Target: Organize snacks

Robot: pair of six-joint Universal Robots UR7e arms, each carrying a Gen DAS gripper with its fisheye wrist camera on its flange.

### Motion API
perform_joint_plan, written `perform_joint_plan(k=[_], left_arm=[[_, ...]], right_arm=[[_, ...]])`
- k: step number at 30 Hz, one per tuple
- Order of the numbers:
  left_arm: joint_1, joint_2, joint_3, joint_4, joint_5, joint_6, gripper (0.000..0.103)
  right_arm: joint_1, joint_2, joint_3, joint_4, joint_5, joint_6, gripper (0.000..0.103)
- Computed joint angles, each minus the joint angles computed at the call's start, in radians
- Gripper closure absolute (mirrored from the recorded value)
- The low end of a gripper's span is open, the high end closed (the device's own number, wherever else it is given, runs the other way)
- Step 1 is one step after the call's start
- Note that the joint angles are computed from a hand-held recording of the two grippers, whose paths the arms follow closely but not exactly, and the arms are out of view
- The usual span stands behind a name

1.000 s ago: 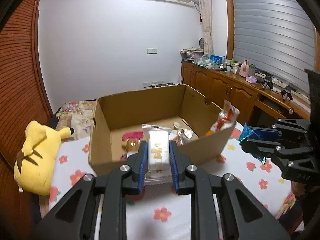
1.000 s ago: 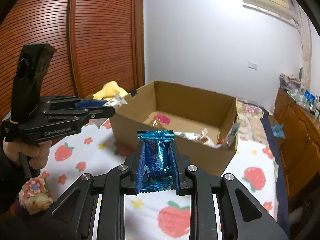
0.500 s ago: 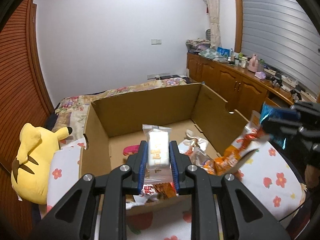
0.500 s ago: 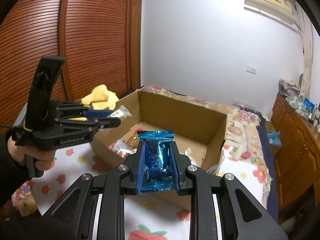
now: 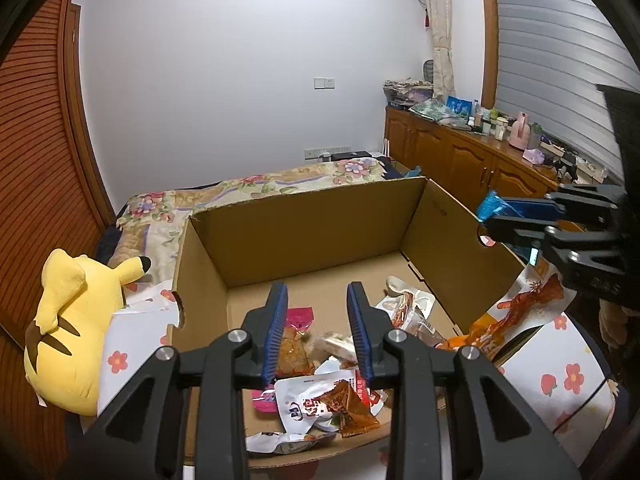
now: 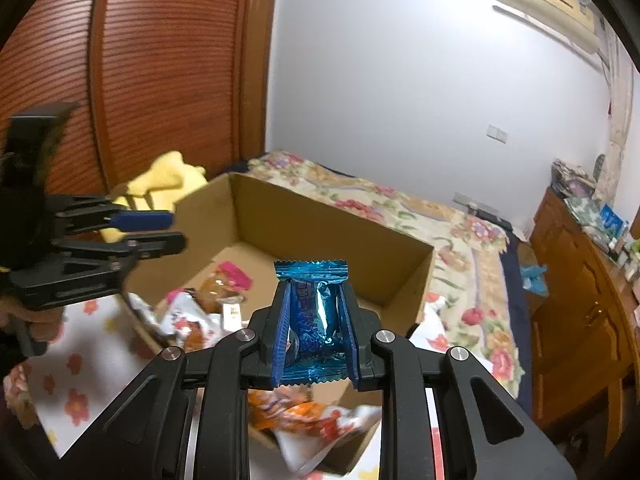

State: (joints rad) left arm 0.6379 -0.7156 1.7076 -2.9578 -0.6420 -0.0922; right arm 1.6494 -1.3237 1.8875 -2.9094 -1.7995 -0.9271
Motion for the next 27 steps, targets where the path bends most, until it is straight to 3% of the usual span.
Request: perform_joint_plan(k=[4,15,27], left_arm=[[0.001,0.0,0.002,-0.007,-0.002,0.003,0.072],[-0.005,0.01,0.008,-0.032,0.015,0.014,0.066],[-0.039,0.011,0.047,-0.089,0.062,0.021,0.054]], right_arm=[[-0.002,0.018,-0.016,-0.002,-0.026,0.008,0.079],[-0.011,0.015,-0.009,0.001,-0.01,0.038,0.075],[-0.013,-0.03,0.052,-0.054,0.04,0.092,0.061]])
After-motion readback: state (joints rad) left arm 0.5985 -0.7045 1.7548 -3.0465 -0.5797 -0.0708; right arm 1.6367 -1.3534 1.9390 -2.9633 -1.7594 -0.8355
